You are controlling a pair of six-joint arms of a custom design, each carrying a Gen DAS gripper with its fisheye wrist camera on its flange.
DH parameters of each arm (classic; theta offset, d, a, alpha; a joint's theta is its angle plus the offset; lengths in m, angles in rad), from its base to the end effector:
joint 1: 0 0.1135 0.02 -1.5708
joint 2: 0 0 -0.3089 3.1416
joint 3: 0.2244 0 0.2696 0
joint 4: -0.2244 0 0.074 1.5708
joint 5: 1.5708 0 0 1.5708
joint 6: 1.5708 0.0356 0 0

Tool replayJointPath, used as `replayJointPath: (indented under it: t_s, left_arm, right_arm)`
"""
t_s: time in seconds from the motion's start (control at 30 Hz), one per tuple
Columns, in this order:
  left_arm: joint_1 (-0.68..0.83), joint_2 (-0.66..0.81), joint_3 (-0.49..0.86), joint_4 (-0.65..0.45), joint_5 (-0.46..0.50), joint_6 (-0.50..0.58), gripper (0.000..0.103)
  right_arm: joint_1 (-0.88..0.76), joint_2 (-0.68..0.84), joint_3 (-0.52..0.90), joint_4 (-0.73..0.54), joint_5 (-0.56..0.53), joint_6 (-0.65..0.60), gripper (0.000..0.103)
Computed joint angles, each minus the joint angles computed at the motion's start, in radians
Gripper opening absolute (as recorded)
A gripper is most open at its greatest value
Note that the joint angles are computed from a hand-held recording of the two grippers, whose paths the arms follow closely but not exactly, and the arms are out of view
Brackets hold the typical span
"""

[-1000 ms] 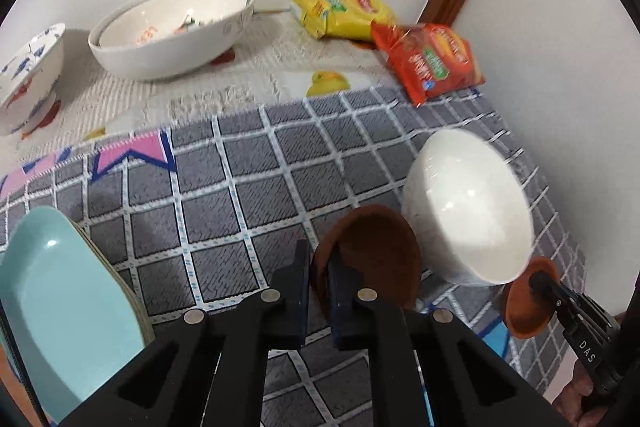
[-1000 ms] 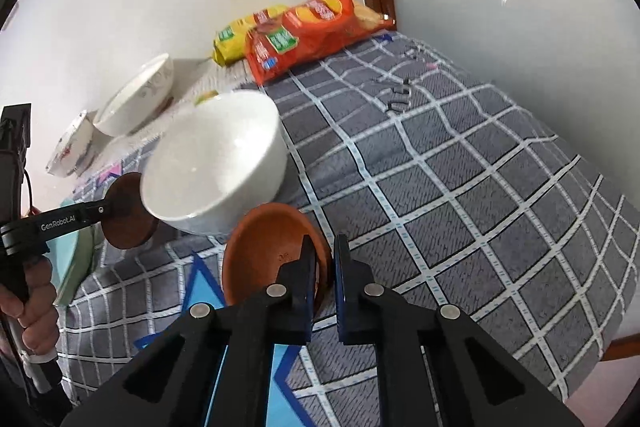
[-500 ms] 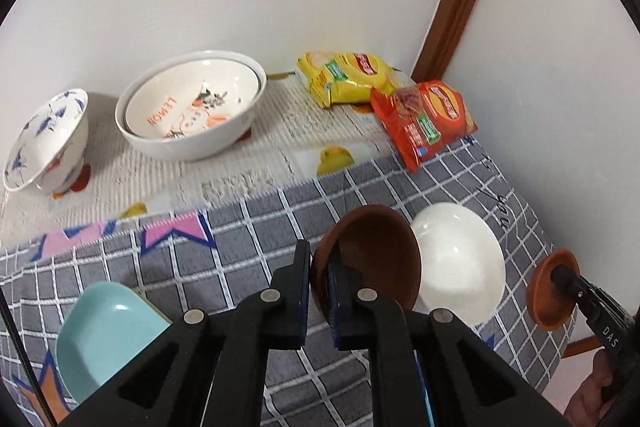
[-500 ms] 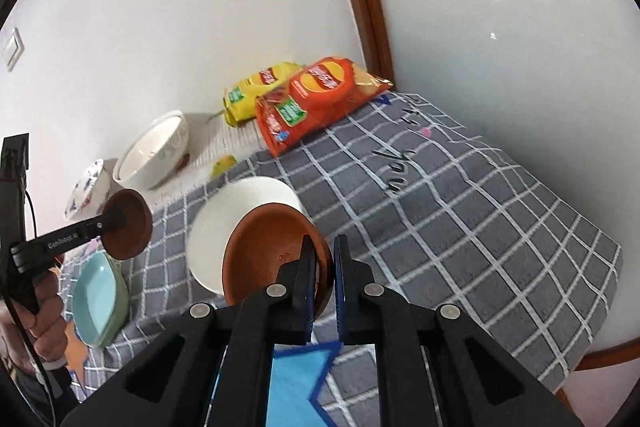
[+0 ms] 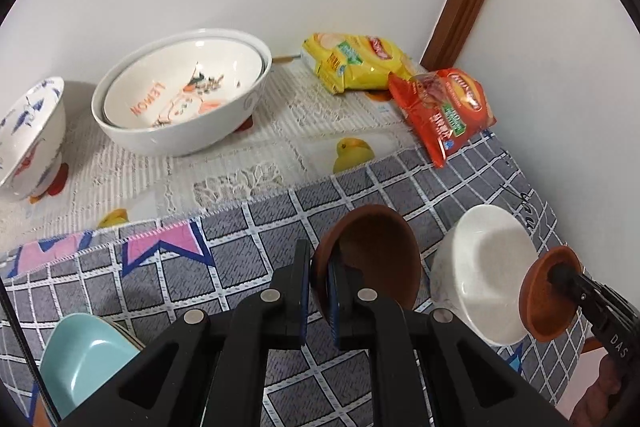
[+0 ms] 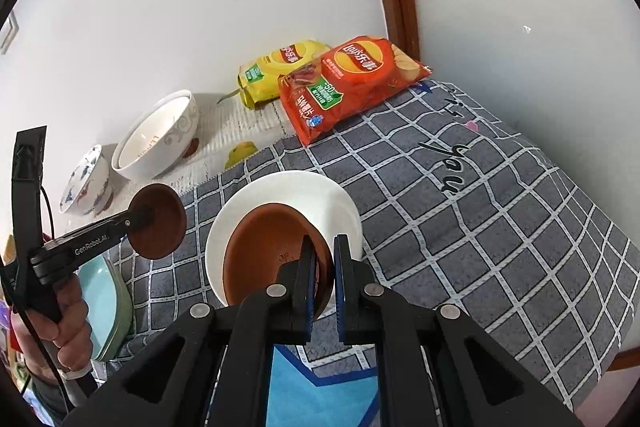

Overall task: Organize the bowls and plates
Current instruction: 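Carry the brown bowl in the right gripper over the white bowl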

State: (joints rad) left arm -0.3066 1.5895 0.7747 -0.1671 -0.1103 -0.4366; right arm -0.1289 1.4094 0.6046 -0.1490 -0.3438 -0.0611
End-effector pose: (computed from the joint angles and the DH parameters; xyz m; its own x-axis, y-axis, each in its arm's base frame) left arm 0.2972 -0.0900 0.1813 -0.8206 -0.1810 -0.5420 -0.1162 0.9815 -0.1519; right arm 0.2574 -0.0213 0.1829 -0.8029 0.0461 -0.5943 -0.1216 0.9634 0.2391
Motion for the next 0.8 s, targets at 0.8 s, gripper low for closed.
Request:
replayJointPath:
  t_s: [0.8]
  left_arm:
    - [0.023,-0.001,-0.009,0.015,0.008,0.026,0.008]
  right_arm:
    - [0.164,0.163,0.029,0.132,0.179,0.054,0.009]
